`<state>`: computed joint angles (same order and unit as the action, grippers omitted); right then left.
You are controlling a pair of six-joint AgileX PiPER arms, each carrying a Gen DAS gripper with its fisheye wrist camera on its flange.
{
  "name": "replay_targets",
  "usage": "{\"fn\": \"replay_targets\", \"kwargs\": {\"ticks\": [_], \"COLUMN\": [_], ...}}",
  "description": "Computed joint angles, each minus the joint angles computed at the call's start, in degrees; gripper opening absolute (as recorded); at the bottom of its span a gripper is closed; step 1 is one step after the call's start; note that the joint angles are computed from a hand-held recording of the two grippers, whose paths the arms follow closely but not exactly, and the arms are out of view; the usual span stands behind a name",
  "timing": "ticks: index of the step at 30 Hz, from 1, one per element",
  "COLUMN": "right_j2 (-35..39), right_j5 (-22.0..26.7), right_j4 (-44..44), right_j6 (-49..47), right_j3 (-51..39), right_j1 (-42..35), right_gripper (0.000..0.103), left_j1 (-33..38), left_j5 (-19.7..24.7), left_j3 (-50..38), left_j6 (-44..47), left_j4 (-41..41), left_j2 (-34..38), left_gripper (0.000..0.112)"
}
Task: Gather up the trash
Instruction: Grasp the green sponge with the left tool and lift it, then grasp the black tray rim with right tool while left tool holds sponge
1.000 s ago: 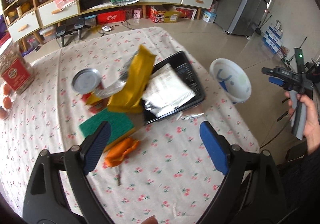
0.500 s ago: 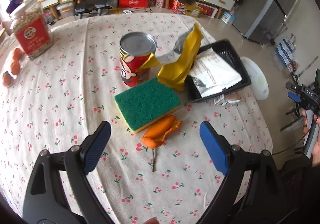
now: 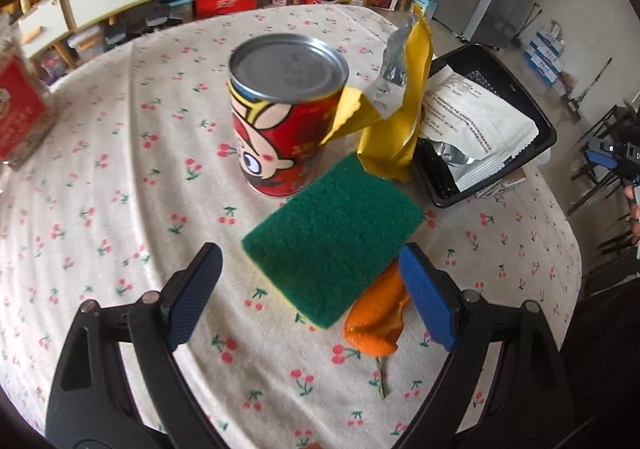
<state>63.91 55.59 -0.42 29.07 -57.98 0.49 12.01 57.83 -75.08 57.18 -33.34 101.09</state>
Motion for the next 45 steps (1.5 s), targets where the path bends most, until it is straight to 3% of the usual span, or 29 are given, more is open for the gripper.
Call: {"fn": "replay_targets", "kwargs": {"ticks": [4,8,14,25,32,39,45], "right_j2": [0.9,2.3,6.1,18.1,27.6,40.9,47.0], "right_j5": [0.2,0.3,0.2,1.9,2.8,7.2,9.7], "right_j4": [-0.7,-2.4,-5.7,-14.1,-14.8,-19.5,-20.9], "right_j6": [0.6,2.2,6.4,12.5,11.0,10.3,8.5], "right_j3": [-0.7,-1.9,-5.1,-20.5,-31.4,-42.8,-46.9], "right_j1": [1.8,5.2,11.7,28.0,34.9,39.4,40.2], "right_gripper": [0.080,0.080,0.080,0.080,0.080,0.080,0.080], "left_j1": [-0.6,-1.9,-0.8,10.7,17.7,19.3,20.1], "left_j5": [2.0,-0.4,0.0,4.9,7.3,9.0,10.0], "left_j3": [-0.1,2.5,4.2,10.0,7.6,5.6,5.1], "left_j6": [0.1,0.0,-4.4,-6.5,-8.3,-9.5,-9.2], "left_j4": [-0.2,1.3,1.0,-1.7,-3.5,-4.1,-4.2], "left_j2": [0.6,-2.1,-4.9,-15.1,-13.0,-10.8,-9.9], "left_gripper": [0.080,0.074,0.070,0.069,0.069,0.069,0.069]}}
